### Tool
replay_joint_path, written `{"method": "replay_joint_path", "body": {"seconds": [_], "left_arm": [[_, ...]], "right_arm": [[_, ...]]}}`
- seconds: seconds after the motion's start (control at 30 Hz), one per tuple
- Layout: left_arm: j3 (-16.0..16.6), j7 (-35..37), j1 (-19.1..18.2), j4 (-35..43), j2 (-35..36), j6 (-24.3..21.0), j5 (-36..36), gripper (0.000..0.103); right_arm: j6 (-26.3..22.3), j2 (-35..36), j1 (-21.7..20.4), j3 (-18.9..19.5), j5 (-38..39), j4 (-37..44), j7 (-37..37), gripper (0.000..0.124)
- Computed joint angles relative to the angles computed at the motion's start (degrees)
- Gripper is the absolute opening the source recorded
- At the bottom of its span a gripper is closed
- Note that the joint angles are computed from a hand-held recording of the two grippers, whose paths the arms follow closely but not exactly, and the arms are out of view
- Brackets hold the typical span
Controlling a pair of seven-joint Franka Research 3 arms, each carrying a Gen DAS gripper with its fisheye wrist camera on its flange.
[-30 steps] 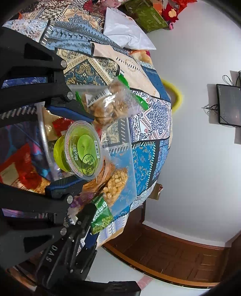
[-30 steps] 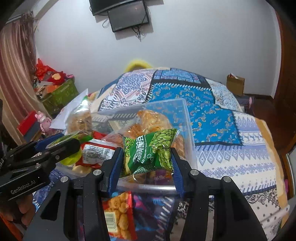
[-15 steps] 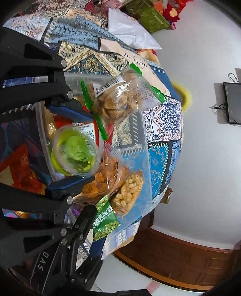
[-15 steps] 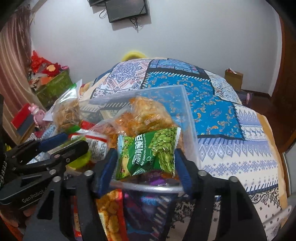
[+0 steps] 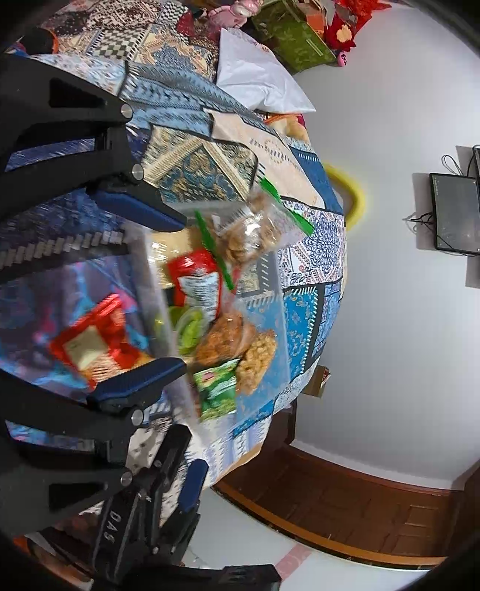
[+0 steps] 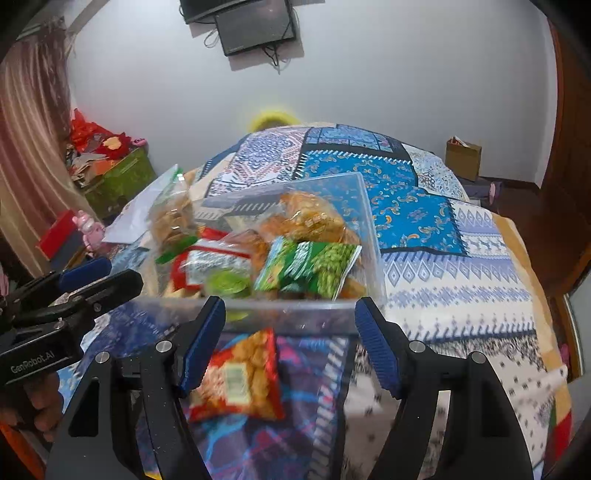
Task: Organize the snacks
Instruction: 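Carry the jelly cup and pea snack bag into the clear box and release both, then grasp the red snack bag with the left tool while the right tool grasps the yellow K-KAPO bag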
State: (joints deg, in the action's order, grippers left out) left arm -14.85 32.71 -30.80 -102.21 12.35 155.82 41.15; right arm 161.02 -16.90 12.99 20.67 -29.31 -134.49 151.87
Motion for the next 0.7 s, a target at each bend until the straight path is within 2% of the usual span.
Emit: {"method": "replay_joint_path", "body": {"seconds": [0.33,0.57,0.7], "left_arm": [[-3.63,1.08,2.22,-15.07,-11.33,0.79,-5.5,0.073],[-5.44,2.95,2.76,-23.63,-16.51,0.92,-12.1,0.073],[-5.7,3.75,2.99,-26.51,-18.19,0.6,-15.13,0.073]], "right_arm": [[-2.37,-5.86,3.41,4.06,4.14,-4.13,-1.02,0.073],[-4.0,-3.51,8.38,4.86,8.62,-4.87,-3.46,0.073],[-4.16,-1.17,11.9,3.64,11.17,-4.87,-6.03,0.073]]}}
